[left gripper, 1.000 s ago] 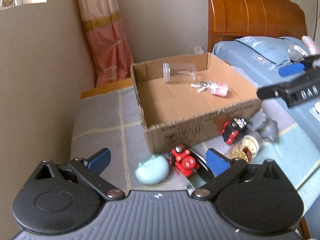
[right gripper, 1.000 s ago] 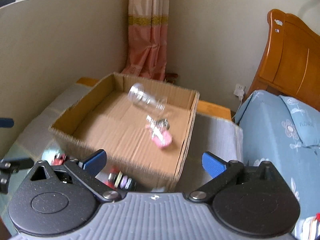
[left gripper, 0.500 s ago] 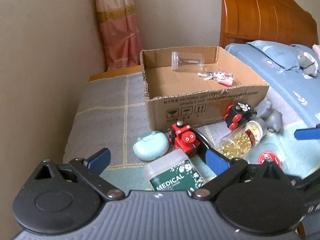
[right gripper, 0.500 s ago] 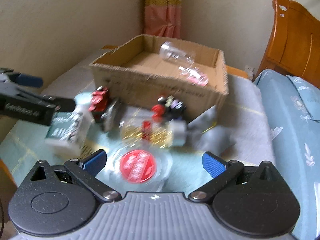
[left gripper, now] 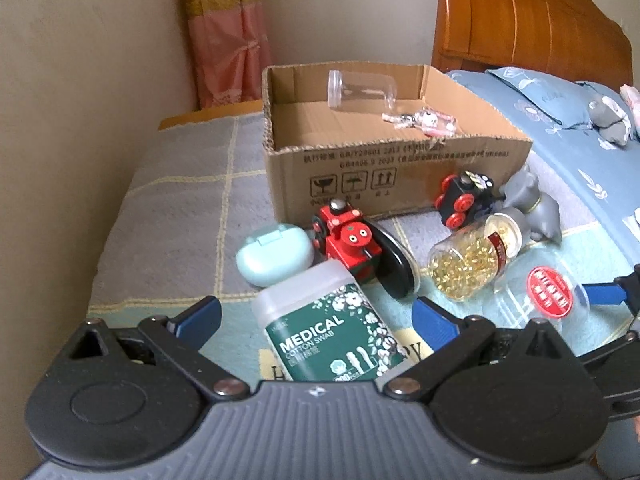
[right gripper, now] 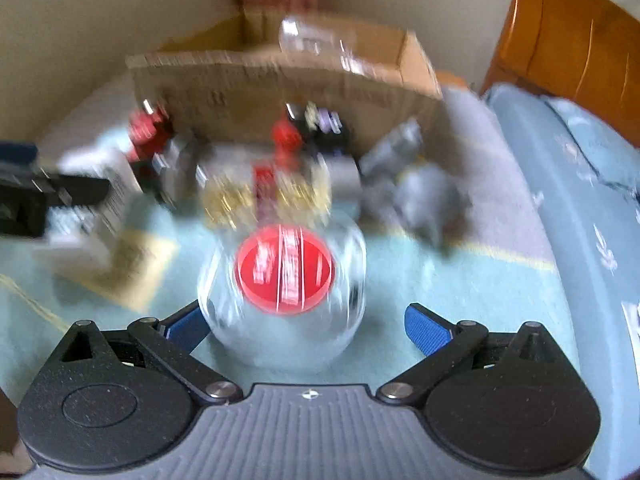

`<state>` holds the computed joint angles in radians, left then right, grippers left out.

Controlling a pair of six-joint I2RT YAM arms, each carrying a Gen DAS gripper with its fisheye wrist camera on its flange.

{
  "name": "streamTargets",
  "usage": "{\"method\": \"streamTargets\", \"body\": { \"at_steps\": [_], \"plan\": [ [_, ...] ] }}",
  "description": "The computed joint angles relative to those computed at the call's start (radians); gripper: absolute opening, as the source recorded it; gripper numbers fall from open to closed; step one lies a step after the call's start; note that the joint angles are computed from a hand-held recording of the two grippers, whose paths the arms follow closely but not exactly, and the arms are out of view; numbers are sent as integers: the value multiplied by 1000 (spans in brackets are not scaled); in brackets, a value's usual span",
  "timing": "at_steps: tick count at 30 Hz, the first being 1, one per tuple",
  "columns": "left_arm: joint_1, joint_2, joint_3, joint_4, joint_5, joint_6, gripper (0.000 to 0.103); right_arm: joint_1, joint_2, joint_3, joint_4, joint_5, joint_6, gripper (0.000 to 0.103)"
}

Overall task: Organize rigid objects
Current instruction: 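Move both tools back toward the remaining items on the bed, then grasp the MEDICAL swab tub with the left tool while the right tool grasps the red-lid container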

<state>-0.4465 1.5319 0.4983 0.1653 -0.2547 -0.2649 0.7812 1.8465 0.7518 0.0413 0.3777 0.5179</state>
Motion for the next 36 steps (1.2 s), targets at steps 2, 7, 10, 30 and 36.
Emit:
{"method": "streamTargets", "body": {
  "at_steps": [2, 7, 10, 30, 36],
  "plan": [
    [-1, 30, 9, 14, 2, -5, 101, -7, -14, -37, 40, -4, -8, 103],
    [14, 98, 25, 30, 14, -36, 101, 9, -14, -100, 145, 21, -20, 103],
    [32, 93, 0, 39, 31, -43, 101, 15, -11, -119, 187, 36, -20, 103],
    [84, 107, -139, 210, 103, 46, 102, 24, -12, -141, 222, 54, -16, 103],
    [84, 133, -122, 229, 94, 45, 103, 22, -13, -143, 225, 50, -21, 103]
  ]
}}
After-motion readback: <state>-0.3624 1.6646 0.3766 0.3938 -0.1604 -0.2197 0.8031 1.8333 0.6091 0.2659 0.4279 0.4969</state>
